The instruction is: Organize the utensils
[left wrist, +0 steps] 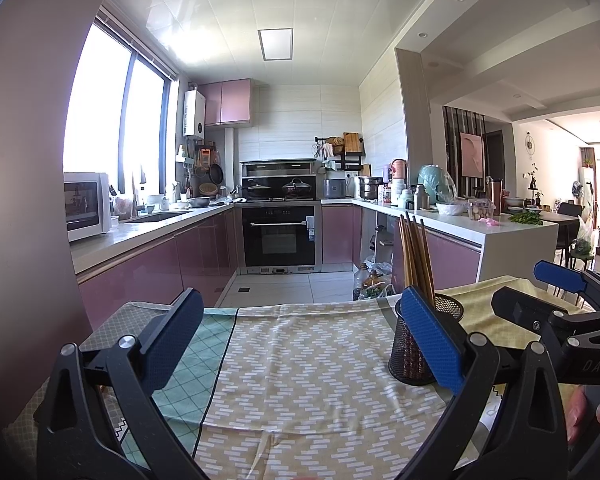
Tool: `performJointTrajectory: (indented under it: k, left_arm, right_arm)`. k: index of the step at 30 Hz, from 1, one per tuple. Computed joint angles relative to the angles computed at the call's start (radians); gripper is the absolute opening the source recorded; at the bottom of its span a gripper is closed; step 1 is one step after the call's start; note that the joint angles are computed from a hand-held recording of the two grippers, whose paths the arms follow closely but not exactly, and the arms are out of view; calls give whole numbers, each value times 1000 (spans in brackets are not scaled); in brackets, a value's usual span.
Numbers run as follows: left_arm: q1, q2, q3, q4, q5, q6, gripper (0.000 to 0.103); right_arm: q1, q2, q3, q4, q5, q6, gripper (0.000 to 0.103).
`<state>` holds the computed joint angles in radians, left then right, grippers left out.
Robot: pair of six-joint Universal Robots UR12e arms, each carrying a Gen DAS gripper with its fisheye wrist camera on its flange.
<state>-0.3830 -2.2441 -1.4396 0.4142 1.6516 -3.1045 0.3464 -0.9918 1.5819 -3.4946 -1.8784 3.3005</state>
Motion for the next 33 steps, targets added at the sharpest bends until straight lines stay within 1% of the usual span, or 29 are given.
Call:
performJointTrajectory:
  k: [20, 26, 29, 30, 31, 33]
  left_arm:
    - [0, 1, -5, 2, -2, -2, 97]
    - [-6, -3, -3, 10, 10, 5, 97]
    - [-4, 0, 4, -53, -24, -3, 97]
    - [-6, -2, 10, -79, -15, -3, 97]
    - [-8, -5, 17, -105, 2, -1, 97]
    - [-5, -10, 33, -174, -4, -5, 97]
  right_arm:
    - [0, 1, -2, 3, 0, 5, 96]
    - [-1, 2, -4, 10, -1, 0, 96]
    - [-11, -2, 3, 29, 6, 15, 96]
    - [-15, -4, 4, 49, -3, 23, 96]
    - [-21, -7, 5, 80, -21, 33, 96]
    - [-37, -15, 6, 169, -55, 66, 96]
